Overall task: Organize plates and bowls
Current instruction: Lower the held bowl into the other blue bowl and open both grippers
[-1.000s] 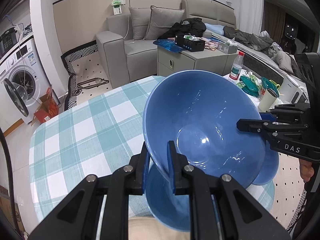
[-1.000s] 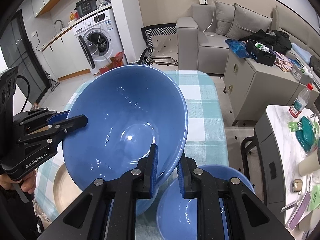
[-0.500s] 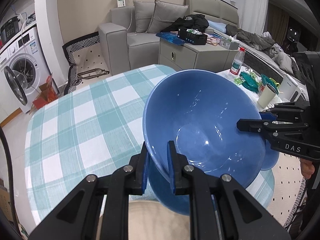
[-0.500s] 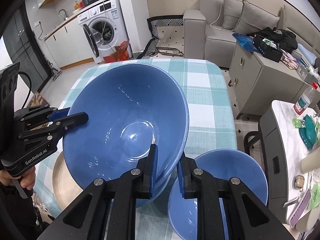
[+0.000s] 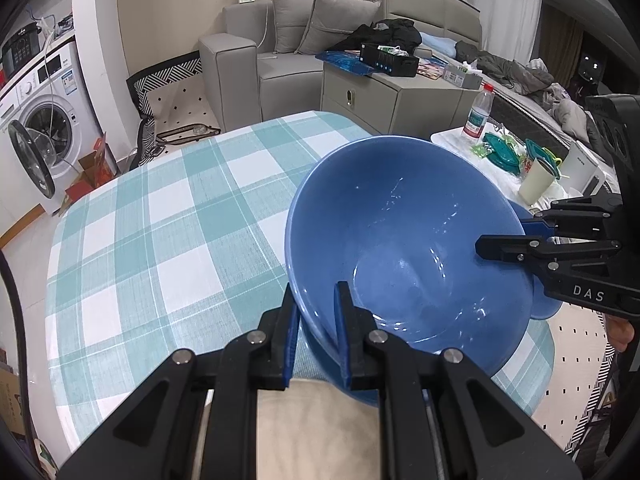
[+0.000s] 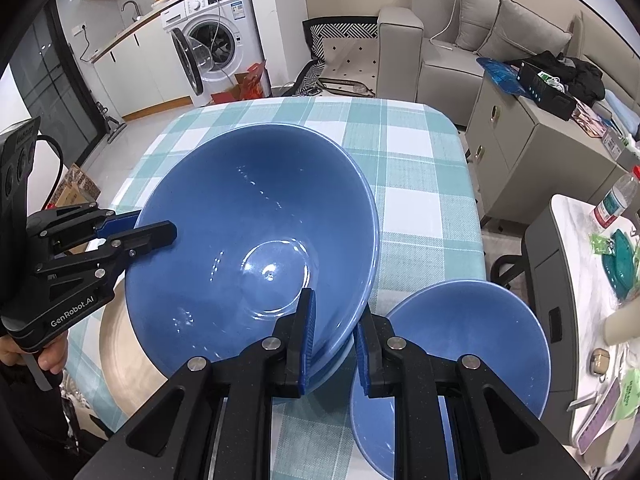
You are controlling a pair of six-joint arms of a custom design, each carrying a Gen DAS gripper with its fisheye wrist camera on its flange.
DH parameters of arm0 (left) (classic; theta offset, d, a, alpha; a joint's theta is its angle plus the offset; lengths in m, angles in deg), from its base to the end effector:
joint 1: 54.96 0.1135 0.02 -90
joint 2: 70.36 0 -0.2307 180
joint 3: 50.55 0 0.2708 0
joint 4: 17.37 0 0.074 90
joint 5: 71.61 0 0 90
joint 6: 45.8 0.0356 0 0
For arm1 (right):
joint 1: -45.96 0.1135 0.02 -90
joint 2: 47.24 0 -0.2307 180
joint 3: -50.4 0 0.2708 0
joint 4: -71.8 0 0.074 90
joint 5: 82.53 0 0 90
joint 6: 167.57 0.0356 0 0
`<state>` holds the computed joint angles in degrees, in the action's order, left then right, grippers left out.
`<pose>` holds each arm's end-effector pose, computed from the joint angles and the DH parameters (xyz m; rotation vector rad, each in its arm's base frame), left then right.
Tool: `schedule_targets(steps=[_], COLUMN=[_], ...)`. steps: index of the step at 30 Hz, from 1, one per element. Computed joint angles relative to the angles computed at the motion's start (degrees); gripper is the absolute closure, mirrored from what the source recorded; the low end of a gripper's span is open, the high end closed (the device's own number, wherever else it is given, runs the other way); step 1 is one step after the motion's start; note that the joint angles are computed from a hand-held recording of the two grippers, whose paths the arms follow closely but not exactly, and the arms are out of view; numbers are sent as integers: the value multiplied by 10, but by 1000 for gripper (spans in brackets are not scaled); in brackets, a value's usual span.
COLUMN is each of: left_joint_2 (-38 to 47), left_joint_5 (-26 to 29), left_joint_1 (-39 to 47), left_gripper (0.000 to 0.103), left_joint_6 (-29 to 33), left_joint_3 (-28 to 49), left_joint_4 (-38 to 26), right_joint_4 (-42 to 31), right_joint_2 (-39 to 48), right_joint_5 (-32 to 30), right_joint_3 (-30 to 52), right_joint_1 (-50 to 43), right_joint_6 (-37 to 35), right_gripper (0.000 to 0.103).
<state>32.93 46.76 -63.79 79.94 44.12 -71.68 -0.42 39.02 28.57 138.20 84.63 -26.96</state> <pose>0.3815 -0.0764 0.2036 1.1028 2.2847 -0.4807 0.2509 0.1844 0.2498 0.3587 2.6236 -0.0342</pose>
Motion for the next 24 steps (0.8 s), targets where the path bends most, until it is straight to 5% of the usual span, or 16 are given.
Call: schedule_targets(steps=[24], left_joint_2=[0], left_joint_5=[-42], left_joint_1=[-8], left_gripper=[89], left_joint_6=[23], left_joint_3=[-32], left_joint_4=[5], right_joint_4=[-33], right_joint_2=[50], right_joint_5=[1], right_joint_3=[20], right_joint_1=[27], right_joint_6=[-12], right_gripper=[83])
